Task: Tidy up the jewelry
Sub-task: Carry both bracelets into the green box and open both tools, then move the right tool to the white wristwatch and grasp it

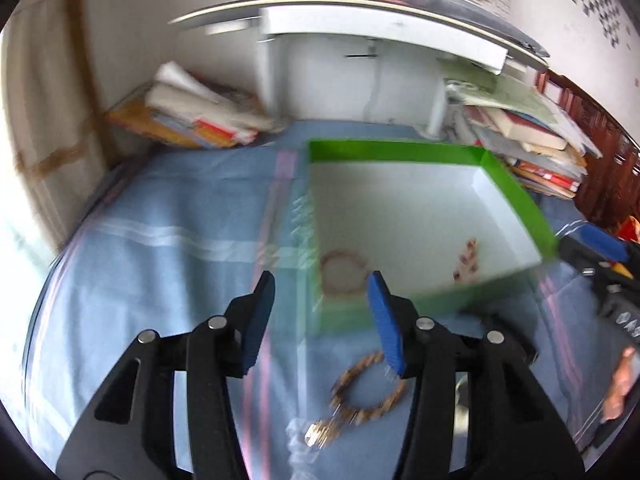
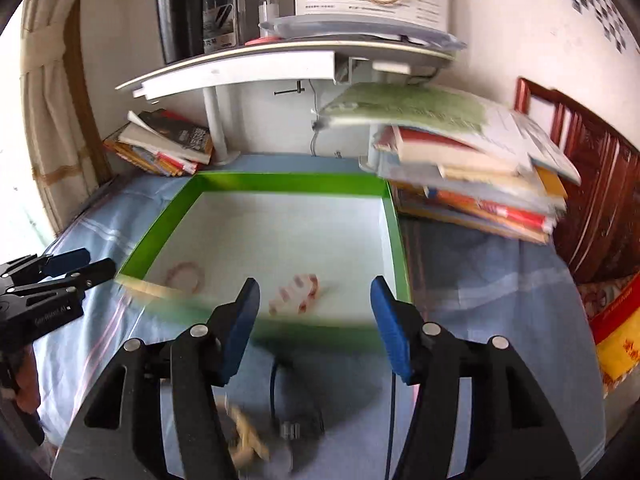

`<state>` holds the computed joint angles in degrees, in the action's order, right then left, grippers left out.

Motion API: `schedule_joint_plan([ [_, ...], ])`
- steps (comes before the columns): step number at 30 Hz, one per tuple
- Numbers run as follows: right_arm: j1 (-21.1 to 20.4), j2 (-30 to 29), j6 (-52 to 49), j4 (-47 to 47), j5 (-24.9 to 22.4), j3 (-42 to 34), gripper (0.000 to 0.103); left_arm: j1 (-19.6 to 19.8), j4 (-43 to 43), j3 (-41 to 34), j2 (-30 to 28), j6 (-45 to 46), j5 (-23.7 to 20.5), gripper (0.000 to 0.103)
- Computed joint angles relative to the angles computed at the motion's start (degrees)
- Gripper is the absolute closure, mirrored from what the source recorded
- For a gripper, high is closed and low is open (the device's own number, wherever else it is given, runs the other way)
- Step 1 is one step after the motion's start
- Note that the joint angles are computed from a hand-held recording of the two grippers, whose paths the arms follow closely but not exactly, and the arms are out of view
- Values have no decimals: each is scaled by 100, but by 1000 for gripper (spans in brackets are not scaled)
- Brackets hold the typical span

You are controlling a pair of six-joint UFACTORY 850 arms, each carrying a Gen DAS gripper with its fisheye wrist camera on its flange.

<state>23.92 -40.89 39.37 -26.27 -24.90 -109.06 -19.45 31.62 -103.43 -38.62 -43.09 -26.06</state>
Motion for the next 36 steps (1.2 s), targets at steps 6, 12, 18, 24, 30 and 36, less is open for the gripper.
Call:
schedule_joint_plan([
  [6,58,685,35,452,267,1380,46,-64,-10,1505,687,-885,105,44],
  [12,46,727,97,725,24,1743,46,-249,394,1765,744,-961,100,34],
  [18,87,716,-258,1121,-45,1870,46,-267,431,1828,733,-988,140,32],
  [24,157,511,-221,1030,-186,1661,46,-238,265,1856,743,-844,119,27],
  [30,198,478,92,549,-450,1598,46,-226,320,1915,782,-931,89,25],
  [36,114,630,620,63,-629,1815,44,-237,328,1952,815,-918,109,24],
])
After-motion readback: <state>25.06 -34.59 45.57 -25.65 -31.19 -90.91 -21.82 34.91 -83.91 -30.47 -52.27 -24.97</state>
